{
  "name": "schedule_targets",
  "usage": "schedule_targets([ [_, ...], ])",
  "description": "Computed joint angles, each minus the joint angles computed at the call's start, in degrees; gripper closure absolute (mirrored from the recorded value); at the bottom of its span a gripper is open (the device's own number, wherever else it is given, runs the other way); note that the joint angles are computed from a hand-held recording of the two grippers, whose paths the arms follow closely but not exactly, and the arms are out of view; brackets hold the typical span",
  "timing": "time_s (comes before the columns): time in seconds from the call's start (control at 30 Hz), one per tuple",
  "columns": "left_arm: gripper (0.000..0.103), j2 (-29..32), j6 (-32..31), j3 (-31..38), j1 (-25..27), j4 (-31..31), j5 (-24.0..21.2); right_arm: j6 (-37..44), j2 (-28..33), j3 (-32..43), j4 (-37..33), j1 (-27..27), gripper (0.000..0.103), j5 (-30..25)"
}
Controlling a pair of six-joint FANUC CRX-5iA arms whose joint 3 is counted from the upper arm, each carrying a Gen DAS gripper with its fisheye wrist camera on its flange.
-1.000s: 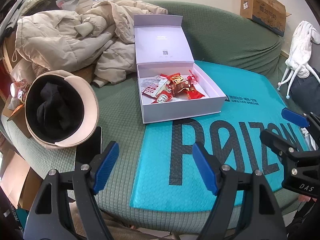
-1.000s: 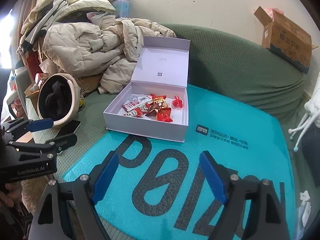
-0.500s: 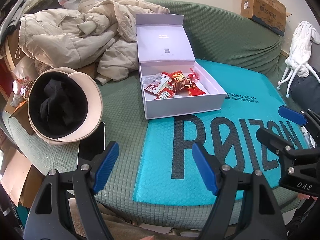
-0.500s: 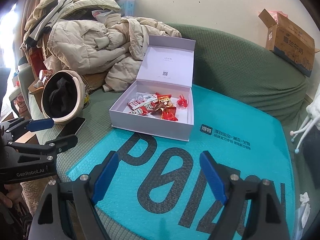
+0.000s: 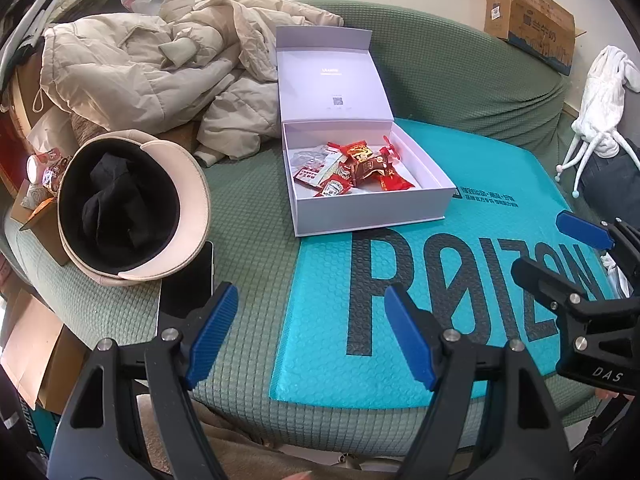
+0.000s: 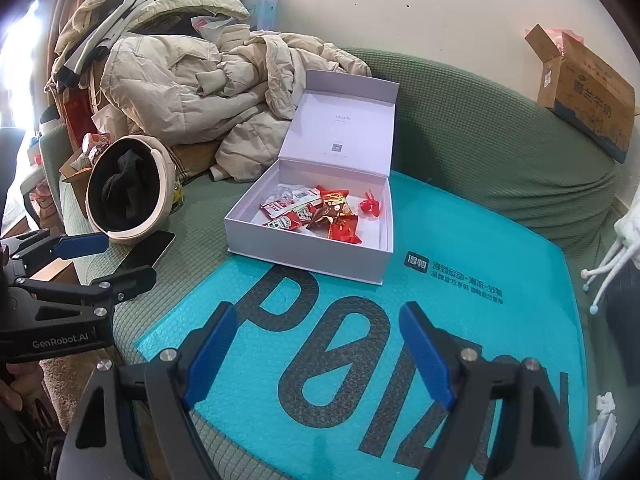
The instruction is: Organize objects
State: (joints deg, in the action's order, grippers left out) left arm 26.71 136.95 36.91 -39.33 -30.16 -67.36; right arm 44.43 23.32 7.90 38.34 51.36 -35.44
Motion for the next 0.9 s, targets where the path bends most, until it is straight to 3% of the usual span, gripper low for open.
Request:
schedule_targets([
  [0.9,0.028,-0.2,0.5,-0.35,0.05,0.07,-0.41,2.92,0.94,1.68,-2.53,0.08,0.019,-1.21],
])
